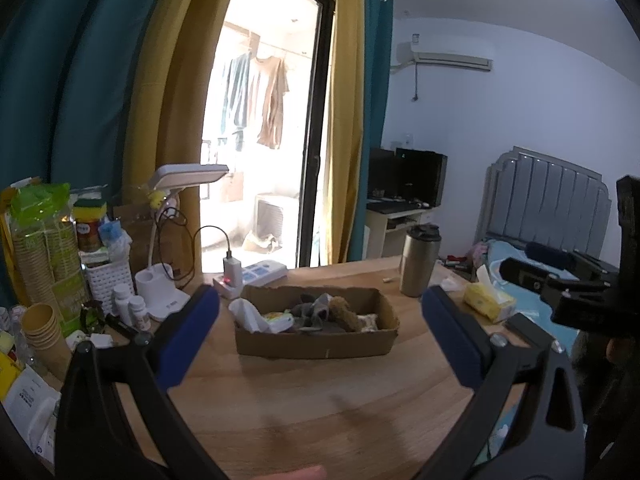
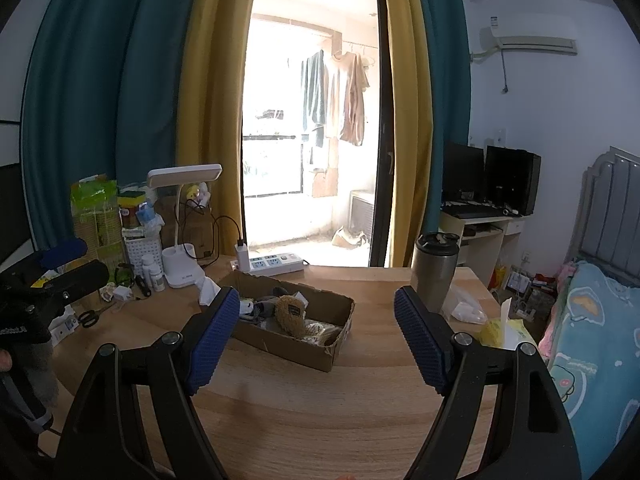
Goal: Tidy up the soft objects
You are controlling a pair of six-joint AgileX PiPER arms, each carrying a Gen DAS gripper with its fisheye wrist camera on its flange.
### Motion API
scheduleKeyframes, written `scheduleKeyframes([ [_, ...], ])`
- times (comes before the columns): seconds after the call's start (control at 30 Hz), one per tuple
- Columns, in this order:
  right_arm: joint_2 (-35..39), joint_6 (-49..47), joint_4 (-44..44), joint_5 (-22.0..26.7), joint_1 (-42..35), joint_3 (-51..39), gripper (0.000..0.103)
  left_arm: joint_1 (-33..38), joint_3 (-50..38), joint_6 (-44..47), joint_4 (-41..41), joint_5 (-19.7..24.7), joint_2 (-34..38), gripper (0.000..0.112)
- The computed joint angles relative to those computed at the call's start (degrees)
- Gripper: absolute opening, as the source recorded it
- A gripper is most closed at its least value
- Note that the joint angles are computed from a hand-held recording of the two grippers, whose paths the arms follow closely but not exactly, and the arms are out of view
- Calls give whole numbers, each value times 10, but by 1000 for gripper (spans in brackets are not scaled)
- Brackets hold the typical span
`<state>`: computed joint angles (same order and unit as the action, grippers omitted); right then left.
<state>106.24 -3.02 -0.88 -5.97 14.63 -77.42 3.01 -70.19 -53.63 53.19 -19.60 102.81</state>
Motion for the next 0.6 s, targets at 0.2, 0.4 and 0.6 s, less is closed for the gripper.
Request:
scheduleKeyframes([
  [0.2, 0, 2, -3, 0, 0, 1, 82, 2, -1, -5, 5, 0, 0, 102],
  [0.4, 1, 2, -4, 3, 0, -2, 82, 1, -1, -7, 6, 0, 0, 102],
  [0.6, 2, -2, -1, 3, 0, -3, 82, 4, -2, -21, 20, -3, 2, 102],
])
